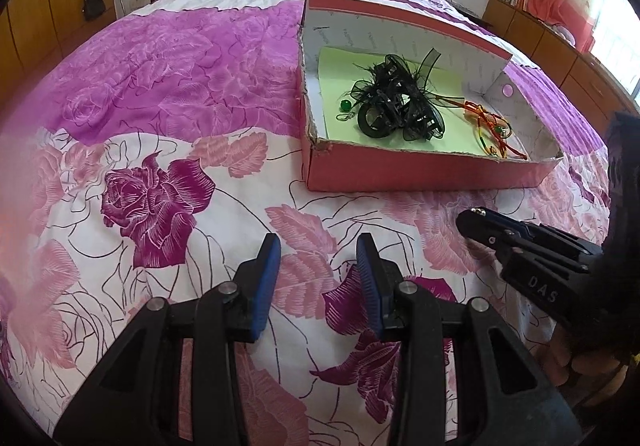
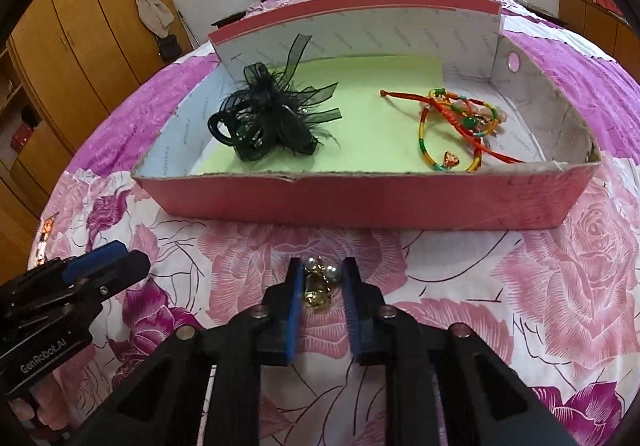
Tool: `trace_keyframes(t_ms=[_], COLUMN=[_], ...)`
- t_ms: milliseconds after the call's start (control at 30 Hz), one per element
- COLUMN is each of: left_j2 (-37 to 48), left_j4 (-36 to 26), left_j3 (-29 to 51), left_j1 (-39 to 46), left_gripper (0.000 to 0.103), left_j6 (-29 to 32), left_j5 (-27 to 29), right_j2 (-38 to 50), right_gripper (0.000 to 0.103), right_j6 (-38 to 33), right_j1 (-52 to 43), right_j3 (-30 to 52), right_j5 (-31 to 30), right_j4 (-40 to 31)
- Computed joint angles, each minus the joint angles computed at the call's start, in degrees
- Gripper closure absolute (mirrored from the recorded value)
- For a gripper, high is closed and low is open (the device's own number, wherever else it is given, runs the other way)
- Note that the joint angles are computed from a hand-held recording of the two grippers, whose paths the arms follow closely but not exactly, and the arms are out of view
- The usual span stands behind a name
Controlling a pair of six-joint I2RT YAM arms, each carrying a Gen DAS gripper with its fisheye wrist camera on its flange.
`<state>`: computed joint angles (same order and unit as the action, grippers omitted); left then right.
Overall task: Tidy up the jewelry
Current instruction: 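Grasp the gold pearl earring with the right tool, then carry the gold pearl earring over the pink box with the right tool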
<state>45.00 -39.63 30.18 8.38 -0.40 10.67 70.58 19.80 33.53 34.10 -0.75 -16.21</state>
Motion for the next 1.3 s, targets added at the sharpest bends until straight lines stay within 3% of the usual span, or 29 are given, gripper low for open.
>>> trace_keyframes(t_ms=[400,800,1000,1300], left_j2=[-2.16,1.8,5.96,11.86], left_j4=[-1.19,2.02,7.22,19.98], left_j3=[1.47,9.04,12.7,11.11], left_j1=[-5.82,-15.16,-18.71,-23.35], left_gripper=[0.072,0.072,0.072,0.071], left_j6=[-3.29,-9.02,-10.42,-10.68], left_j5=[-2.33,-9.54,-14.94,-23.87], right_j2=[-12.01,-19.82,-19.44,-15.19], right_gripper=[0.083,0.083,0.083,0.083], right_j6=[-4.07,-10.34,-12.08,-13.29], right_j1=[-7.51,-16.46,-19.16,-18.92], right_j3=[-0.3,2.6,3.99,1.74], right_j5=[-6.81,-10.31,-10.03,-5.26], right_j4=[-7.26,-12.4,-8.93,4.94])
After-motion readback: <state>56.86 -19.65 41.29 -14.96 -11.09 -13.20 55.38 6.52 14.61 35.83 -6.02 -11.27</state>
